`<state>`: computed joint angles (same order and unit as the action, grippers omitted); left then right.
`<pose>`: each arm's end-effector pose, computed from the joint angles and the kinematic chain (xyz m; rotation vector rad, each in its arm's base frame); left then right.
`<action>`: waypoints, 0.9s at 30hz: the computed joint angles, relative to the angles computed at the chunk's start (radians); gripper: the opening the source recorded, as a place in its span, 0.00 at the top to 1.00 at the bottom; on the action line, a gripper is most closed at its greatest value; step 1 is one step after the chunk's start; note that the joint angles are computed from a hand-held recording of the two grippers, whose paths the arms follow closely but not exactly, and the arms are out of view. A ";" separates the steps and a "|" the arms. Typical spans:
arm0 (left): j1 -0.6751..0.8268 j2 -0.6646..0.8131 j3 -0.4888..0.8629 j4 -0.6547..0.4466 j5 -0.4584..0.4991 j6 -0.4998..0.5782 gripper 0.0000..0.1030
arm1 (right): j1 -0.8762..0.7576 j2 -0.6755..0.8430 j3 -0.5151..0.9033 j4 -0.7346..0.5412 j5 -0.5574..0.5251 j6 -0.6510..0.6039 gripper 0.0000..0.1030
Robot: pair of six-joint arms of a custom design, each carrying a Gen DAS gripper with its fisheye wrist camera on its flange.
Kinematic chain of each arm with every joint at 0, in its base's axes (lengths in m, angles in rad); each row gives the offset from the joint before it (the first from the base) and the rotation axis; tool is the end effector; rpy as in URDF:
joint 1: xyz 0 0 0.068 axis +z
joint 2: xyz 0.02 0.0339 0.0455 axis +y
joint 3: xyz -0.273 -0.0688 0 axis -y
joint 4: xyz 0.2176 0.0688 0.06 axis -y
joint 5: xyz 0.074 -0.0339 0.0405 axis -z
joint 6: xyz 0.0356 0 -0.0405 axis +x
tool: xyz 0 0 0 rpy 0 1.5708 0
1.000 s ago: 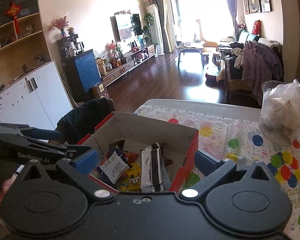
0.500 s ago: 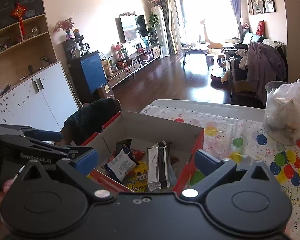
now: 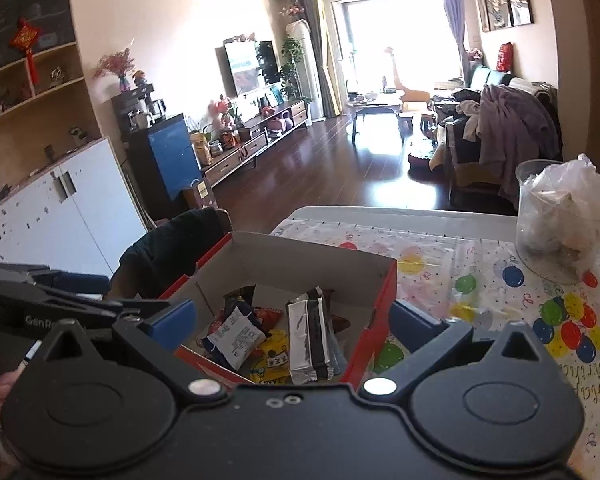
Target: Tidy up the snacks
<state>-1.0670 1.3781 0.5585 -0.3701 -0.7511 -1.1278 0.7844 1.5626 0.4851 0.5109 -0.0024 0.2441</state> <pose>0.1165 -0.1610 0.1705 -0.2458 2.3035 0.0186 0.1883 0.1880 0.1644 -0.5882 2.1185 0.5961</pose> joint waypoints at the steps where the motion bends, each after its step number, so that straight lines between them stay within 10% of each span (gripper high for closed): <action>1: -0.004 -0.003 0.001 -0.003 -0.002 -0.004 0.01 | 0.002 0.003 -0.002 0.006 0.010 0.005 0.00; 27: -0.095 -0.007 0.070 -0.115 -0.075 -0.074 0.01 | 0.013 -0.007 -0.009 0.002 0.049 0.032 0.00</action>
